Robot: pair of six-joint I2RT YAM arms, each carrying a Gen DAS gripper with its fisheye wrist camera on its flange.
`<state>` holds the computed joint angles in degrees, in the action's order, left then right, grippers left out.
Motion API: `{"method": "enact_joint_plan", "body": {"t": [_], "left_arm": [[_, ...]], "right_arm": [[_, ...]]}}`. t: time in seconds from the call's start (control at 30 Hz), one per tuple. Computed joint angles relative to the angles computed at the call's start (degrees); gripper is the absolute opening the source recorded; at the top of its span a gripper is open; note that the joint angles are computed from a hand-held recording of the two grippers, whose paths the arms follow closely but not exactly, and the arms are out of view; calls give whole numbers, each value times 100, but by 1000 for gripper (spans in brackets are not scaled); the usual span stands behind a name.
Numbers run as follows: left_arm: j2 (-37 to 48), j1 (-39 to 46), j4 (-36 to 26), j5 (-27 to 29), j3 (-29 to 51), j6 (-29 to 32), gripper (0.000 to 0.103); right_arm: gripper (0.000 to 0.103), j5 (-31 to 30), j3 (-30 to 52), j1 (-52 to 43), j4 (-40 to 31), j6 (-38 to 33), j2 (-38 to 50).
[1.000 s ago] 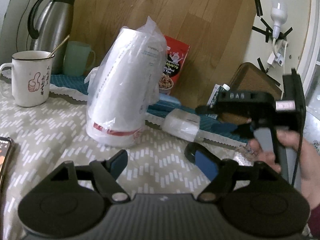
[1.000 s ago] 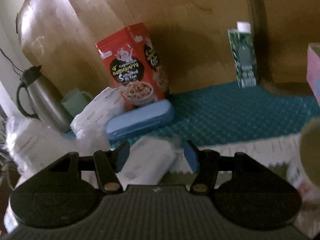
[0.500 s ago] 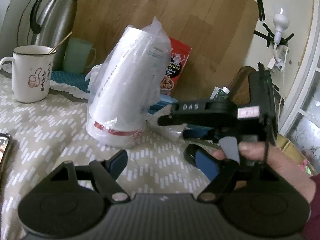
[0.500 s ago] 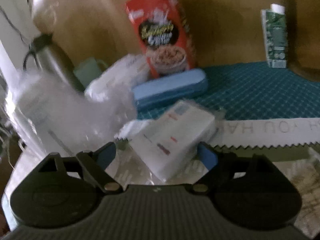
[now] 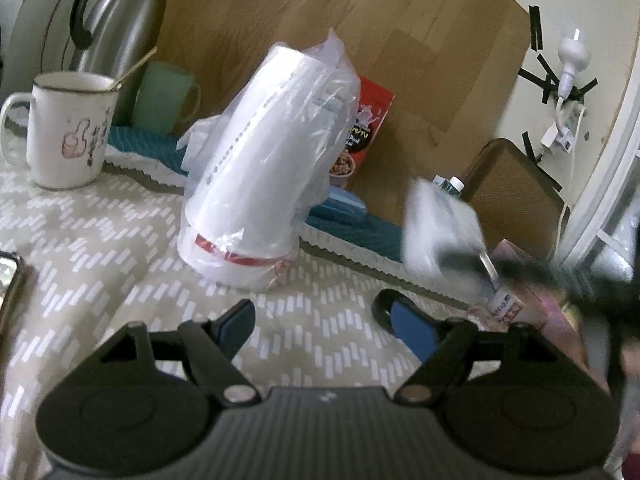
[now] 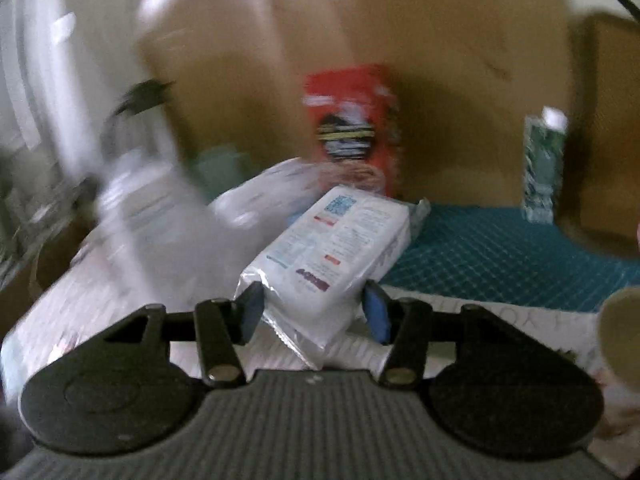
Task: Organize soft objects
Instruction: 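Hold the white packet toward the left gripper while the left gripper grasps it, then carry the white packet into the pink tin box and open the left gripper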
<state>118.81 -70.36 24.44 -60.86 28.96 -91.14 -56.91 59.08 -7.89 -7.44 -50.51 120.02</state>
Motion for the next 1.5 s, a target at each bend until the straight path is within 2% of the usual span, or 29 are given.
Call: {"method": "enact_joint_plan", "body": {"t": [0.07,0.13,0.17,0.23,0.3,0.33,0.37,0.43,0.5,0.53,0.6,0.63,0.67,0.7,0.73,0.77,0.9,1.03,1.1,1.17,1.33,1.43,1.5], "left_arm": [[39,69,961,212,-337,385,90],[180,180,2176,530,-714,830,91],[230,219,2517,671,-812,919,91],[312,261,3017,914,-898,1097,89],[453,328,3671,1327,-902,1432,83],[466,400,3787,1616,-823,1626,77],[410,480,3639,1922,-671,1799,71],[213,581,2899,2386,-262,2064,67],[85,539,2019,2470,190,2105,67],[54,540,1787,2514,317,2123,67],[105,581,1693,2659,496,2127,66],[164,610,1693,2752,591,2162,56],[198,650,1622,2876,705,2218,56],[193,614,1318,2764,883,2198,55],[179,609,1137,2770,1028,2288,54],[133,589,1053,2749,1094,2346,54],[-194,600,732,2738,1522,3091,52],[-53,725,259,2877,2628,4284,52],[239,833,-11,3046,3360,4794,52],[641,964,-239,3234,4153,5287,53],[2033,1378,-1298,3694,6632,5822,56],[2919,1535,-2471,3569,8299,5704,74],[3538,1590,-3266,3380,9410,5581,76]], "right_arm": [[57,-3,73,-367,-938,-1364,10],[57,145,68,-754,-1594,-2494,88],[57,266,62,-945,-1878,-2993,154],[58,451,85,-1184,-2370,-3659,297],[58,580,117,-1428,-2812,-4279,458],[59,573,41,-1527,-2871,-4456,463],[60,537,-38,-1577,-2828,-4505,463],[62,460,-39,-1593,-2804,-4450,523],[63,408,41,-1650,-2899,-4467,605],[65,426,78,-1657,-2919,-4465,631],[66,495,164,-1789,-3116,-4776,752],[65,515,193,-1839,-3174,-4888,823],[64,515,208,-1881,-3220,-4965,897],[58,429,232,-2006,-3313,-5183,975],[46,380,118,-2062,-3131,-5200,922],[41,341,53,-2107,-2983,-5192,865],[41,56,901,-2466,-4132,-5652,1203],[41,-620,1805,-2966,-5139,-6085,1527],[41,-992,2178,-3177,-5268,-5983,1630],[41,-1301,2363,-3306,-4861,-5407,1619],[42,-1398,2753,-3269,-2748,-2751,1699],[42,-1129,3105,-3034,-1558,-1297,1985],[43,-780,2935,-2788,-250,-157,2047]]}}
